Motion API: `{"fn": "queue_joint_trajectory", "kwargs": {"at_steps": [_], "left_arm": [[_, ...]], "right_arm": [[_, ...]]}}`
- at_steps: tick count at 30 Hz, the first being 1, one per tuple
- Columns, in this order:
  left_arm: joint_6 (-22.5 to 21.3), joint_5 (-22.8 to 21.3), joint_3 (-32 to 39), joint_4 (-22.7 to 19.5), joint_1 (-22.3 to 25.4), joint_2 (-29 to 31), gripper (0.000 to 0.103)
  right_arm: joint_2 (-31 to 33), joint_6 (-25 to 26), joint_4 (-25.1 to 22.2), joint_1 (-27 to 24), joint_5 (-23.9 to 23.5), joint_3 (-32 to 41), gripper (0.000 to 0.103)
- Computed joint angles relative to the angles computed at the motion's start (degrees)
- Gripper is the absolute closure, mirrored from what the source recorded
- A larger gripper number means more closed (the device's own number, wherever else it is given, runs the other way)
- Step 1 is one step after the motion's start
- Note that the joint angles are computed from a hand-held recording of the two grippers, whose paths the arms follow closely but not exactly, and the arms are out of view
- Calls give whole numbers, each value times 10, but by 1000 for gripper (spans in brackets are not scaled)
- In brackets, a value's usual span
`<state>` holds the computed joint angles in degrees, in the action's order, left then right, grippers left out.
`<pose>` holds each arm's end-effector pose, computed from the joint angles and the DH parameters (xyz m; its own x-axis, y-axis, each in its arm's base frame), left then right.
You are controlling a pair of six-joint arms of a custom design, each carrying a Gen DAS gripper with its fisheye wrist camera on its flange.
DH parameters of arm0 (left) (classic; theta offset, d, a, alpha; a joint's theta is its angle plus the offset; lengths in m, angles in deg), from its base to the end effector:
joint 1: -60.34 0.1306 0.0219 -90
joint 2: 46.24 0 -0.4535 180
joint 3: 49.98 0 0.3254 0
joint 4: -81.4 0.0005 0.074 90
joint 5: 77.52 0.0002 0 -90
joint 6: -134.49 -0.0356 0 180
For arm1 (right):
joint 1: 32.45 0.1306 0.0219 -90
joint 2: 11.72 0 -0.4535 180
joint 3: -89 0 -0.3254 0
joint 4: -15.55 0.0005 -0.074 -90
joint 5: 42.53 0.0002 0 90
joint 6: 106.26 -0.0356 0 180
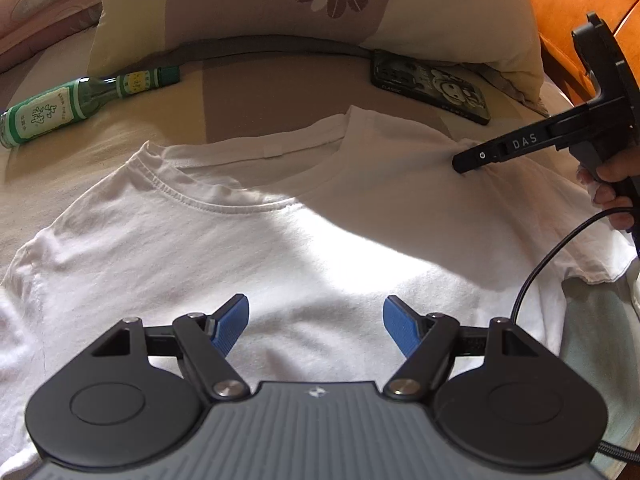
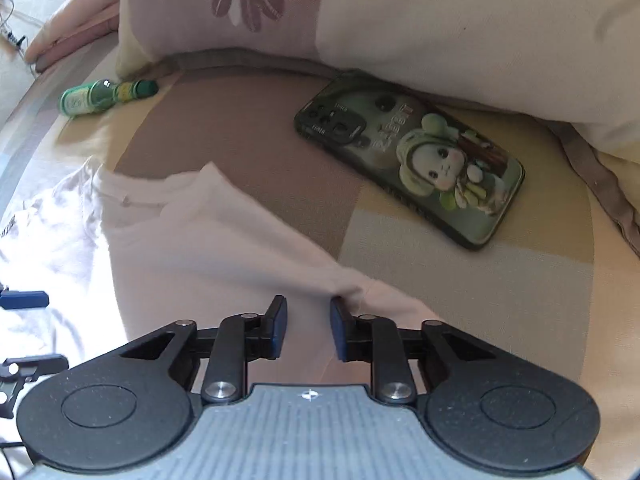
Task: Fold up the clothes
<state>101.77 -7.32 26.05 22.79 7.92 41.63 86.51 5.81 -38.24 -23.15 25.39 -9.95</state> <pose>0.2283 -0.2777 0.4157 -0.8798 -0.1547 -0.4494 -0.1178 0.9870 -0.1090 0.4246 0.0826 0.3821 -0.7628 -0.4777 -0.4357 -0.6014 0.7717 0.2068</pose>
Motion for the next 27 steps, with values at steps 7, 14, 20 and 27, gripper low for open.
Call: {"fn": "queue_joint_trajectory", "kwargs": {"at_steps": [7,14,20,27], "left_arm": [[14,-4,-24,-5,4,-25,29],[18,-6,-43,7,9,-43,29],[23,-11,-53,6,11,-58,29],[14,-22,-64,-5,32,-69,29]], "right_arm": [[-4,-12,26,20,-9,20,54],[41,131,-7,62,11,55,94],[39,40,44,73,44,65,95],[-32,-71,20,31,-13,-5,70]]}}
